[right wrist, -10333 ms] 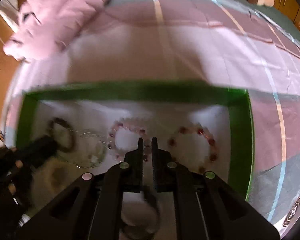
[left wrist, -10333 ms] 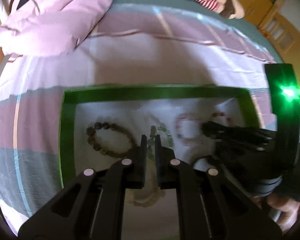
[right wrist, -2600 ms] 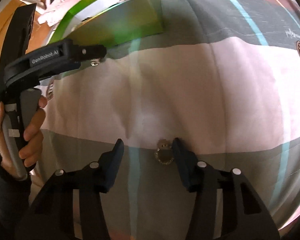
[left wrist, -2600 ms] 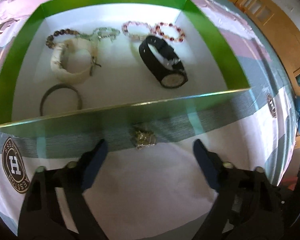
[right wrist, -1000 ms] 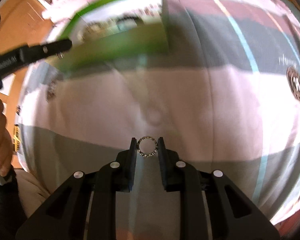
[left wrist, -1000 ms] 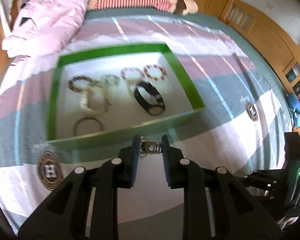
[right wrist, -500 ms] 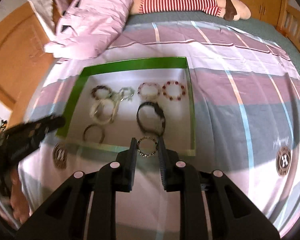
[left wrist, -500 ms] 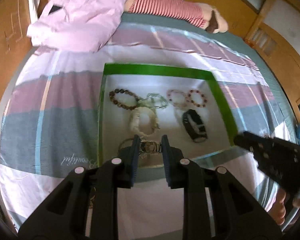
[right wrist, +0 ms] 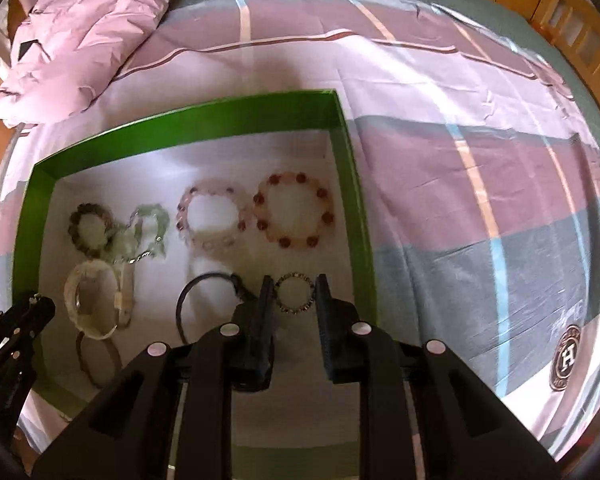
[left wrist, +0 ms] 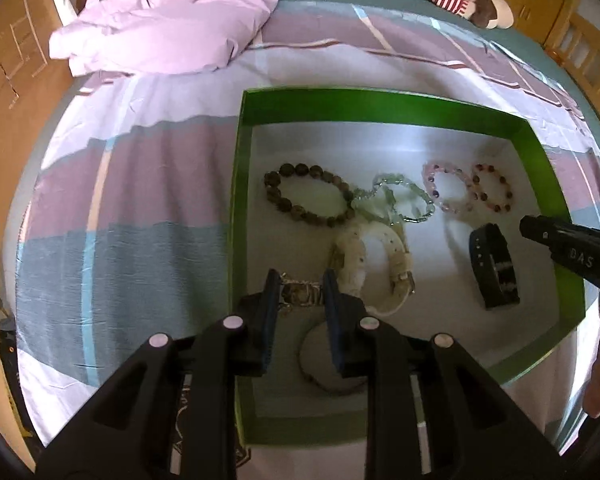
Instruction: Organize jewelry
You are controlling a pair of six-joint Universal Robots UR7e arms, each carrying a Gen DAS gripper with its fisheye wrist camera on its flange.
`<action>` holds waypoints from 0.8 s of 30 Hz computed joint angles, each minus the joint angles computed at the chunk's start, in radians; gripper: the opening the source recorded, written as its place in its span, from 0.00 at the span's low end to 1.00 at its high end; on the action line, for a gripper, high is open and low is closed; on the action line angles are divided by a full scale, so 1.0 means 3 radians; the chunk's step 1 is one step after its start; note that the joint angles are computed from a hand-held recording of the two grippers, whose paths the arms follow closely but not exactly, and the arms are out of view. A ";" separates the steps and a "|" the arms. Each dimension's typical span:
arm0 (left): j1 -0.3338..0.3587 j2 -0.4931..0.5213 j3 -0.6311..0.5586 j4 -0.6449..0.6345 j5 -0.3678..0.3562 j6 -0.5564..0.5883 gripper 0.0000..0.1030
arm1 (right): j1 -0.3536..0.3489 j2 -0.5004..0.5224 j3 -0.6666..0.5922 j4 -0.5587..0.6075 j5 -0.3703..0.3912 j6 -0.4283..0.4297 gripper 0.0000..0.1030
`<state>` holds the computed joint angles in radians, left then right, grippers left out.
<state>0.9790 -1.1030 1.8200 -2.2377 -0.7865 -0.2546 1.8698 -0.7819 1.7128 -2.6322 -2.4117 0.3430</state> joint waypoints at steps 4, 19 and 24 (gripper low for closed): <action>-0.0018 0.0039 0.0019 -0.0055 0.0073 0.0111 0.22 | 0.0027 0.0123 -0.0117 0.0074 -0.0147 -0.0090 0.20; -0.0044 0.0004 0.0093 -0.0184 0.0012 0.0099 0.39 | 0.0055 0.0154 -0.0067 -0.0109 -0.0198 -0.0180 0.22; -0.0051 -0.0007 0.0109 -0.0175 0.0020 0.0089 0.39 | 0.0057 0.0130 -0.0045 -0.0086 -0.0172 -0.0132 0.22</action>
